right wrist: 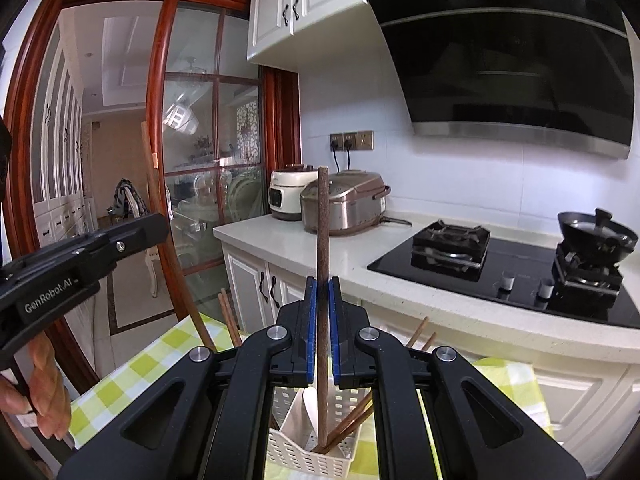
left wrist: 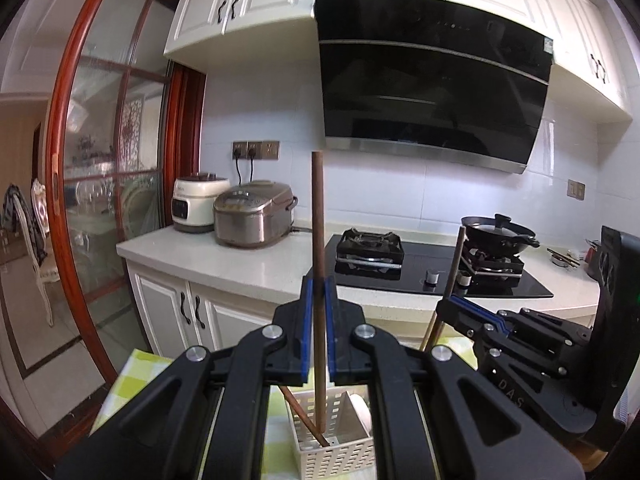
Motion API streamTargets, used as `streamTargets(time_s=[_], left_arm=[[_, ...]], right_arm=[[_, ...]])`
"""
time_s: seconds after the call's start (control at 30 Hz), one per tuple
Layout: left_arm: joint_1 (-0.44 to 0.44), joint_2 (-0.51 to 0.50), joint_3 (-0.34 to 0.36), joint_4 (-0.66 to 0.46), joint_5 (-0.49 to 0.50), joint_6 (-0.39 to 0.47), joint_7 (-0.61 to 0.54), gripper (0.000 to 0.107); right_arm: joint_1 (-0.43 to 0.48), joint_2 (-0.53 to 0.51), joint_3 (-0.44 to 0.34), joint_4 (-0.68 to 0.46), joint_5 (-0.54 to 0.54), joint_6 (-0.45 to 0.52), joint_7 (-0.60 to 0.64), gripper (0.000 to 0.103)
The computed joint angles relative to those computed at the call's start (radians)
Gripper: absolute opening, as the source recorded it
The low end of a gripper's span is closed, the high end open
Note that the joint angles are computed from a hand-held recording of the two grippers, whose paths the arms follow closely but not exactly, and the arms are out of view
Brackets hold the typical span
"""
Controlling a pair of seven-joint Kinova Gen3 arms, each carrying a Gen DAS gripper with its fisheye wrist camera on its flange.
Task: Organize utensils
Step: 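Lower both chopsticks into the white basket and open both tools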
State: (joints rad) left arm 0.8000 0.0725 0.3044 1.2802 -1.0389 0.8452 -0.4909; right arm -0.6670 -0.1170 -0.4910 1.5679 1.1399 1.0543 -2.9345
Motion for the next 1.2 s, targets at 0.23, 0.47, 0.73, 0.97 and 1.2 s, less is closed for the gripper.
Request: streamTargets(time_s=[0.23,0.47,0.73,0.97,1.2], left_arm=[[-0.032,0.019,-0.024,0.036,0.104,-0.047,-0.038,0.006],[-0.052,0.035,-0.047,0.068,0.221,-0.053,-0.084,0.006],[-0.078,0.036,-0.069,0.113,0.284,-0.073,-0.077,0.009],[-0.069,0.013,-0.063,0.143,0.202,-0.061,0.021,0.047],[-0.049,-0.034,-0.004,0.190,0.036,0.031,0.172,0.074]], right_arm=[[0.009,0.015,0.037,0.037,-0.056,-0.082,-0.017,0.006],[0.003,0.051,0.075,0.023,-0.152,-0.134,0.042,0.006],[-0.004,0.084,0.120,0.000,-0.220,-0.123,0.069,0.007],[-0.026,0.070,0.110,0.022,-0.140,-0.027,-0.023,0.047],[-0.009,-0.015,0.057,0.073,-0.080,0.044,-0.088,0.047]])
